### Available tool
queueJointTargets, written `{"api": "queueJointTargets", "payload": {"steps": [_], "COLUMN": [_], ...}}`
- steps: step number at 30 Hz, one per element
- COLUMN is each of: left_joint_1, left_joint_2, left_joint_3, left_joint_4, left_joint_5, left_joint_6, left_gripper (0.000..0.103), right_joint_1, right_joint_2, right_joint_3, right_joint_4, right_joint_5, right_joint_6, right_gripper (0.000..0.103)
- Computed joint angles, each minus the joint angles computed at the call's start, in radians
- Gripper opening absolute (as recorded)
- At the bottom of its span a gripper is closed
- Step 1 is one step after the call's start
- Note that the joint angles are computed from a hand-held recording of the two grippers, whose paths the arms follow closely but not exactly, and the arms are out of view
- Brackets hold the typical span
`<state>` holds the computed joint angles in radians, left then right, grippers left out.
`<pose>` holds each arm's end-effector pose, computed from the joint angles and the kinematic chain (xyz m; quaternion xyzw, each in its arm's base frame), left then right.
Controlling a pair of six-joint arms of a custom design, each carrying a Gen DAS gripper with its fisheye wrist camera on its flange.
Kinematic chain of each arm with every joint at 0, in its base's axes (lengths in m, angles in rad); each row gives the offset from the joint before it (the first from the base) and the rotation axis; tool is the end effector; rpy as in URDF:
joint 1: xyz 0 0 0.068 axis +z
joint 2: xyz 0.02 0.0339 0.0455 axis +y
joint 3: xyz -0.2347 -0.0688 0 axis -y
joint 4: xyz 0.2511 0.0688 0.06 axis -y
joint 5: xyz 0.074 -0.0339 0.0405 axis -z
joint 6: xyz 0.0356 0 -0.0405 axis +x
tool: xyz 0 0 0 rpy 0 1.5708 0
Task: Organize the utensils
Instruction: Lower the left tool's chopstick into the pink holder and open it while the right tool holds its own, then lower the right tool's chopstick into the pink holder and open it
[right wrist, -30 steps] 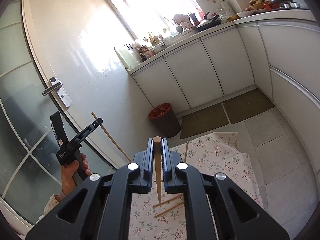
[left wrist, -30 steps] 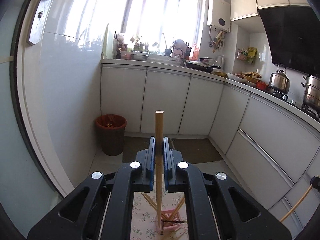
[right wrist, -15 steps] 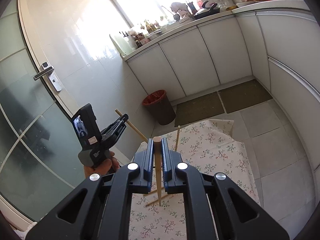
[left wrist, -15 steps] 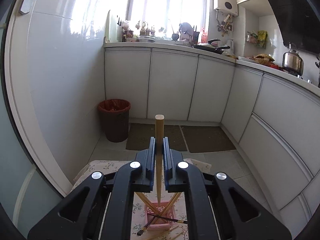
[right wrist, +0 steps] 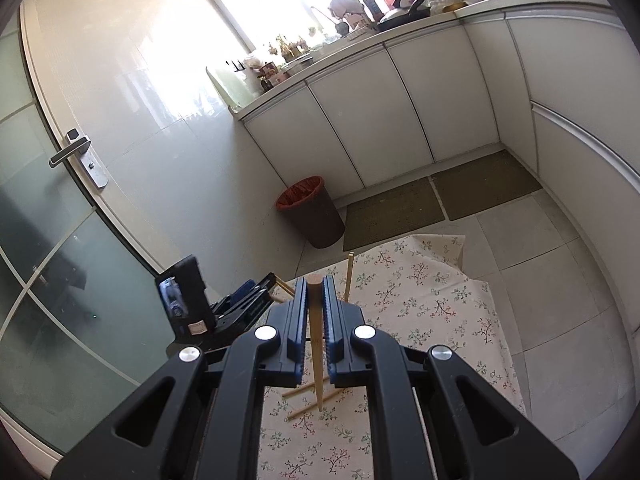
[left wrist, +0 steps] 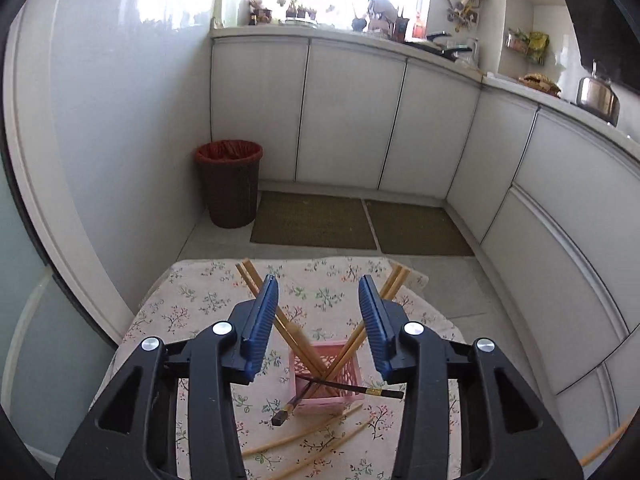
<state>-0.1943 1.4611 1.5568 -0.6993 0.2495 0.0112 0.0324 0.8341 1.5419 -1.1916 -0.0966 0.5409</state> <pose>0.3200 -0.0719 0.3689 0.1477 0.8679 -0.1519 0.4493 0.1108 0.0070 0.4453 0.1909 0.8337 0.1857 0.4838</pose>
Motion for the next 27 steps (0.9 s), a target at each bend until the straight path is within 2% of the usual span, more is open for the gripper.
{"api": "queueJointTargets", "payload": {"steps": [1, 2, 4, 7, 10, 15, 17, 22, 25, 27], "left_joint_1": [0.02, 0.04, 0.1, 0.204, 0.357, 0.492, 0.532, 0.563, 0.59, 0.615], "left_joint_2": [-0.025, -0.048, -0.1, -0.155, -0.204, -0.263, -0.288, -0.313, -0.295, -0.291], "left_joint_3": [0.001, -0.002, -0.003, 0.006, -0.008, -0.074, -0.12, -0.207, -0.204, -0.202], "left_joint_4": [0.001, 0.008, 0.02, 0.01, -0.004, -0.032, -0.033, -0.011, -0.013, -0.003], "left_joint_5": [0.022, 0.036, 0.085, 0.174, 0.324, 0.392, 0.411, 0.391, 0.404, 0.414], "left_joint_6": [-0.015, -0.03, -0.066, -0.102, -0.162, -0.142, -0.125, -0.073, -0.055, -0.052], "left_gripper": [0.052, 0.066, 0.073, 0.073, 0.076, 0.078, 0.078, 0.078, 0.078, 0.078], "right_joint_1": [0.002, 0.004, 0.016, 0.069, 0.114, 0.235, 0.259, 0.301, 0.318, 0.332], "right_joint_2": [0.011, 0.026, 0.059, 0.117, 0.208, 0.348, 0.376, 0.413, 0.423, 0.436], "right_joint_3": [0.01, 0.023, 0.052, 0.103, 0.179, 0.258, 0.233, 0.044, -0.08, -0.099], "right_joint_4": [0.006, 0.013, 0.028, 0.064, 0.097, 0.165, 0.214, 0.404, 0.547, 0.573], "right_joint_5": [0.006, 0.011, 0.026, 0.102, 0.159, 0.336, 0.368, 0.442, 0.442, 0.446], "right_joint_6": [0.001, 0.005, 0.014, 0.023, 0.018, -0.044, -0.06, -0.09, -0.128, -0.139], "right_gripper": [0.008, 0.008, 0.008, 0.008, 0.008, 0.008, 0.008, 0.008, 0.008, 0.009]}}
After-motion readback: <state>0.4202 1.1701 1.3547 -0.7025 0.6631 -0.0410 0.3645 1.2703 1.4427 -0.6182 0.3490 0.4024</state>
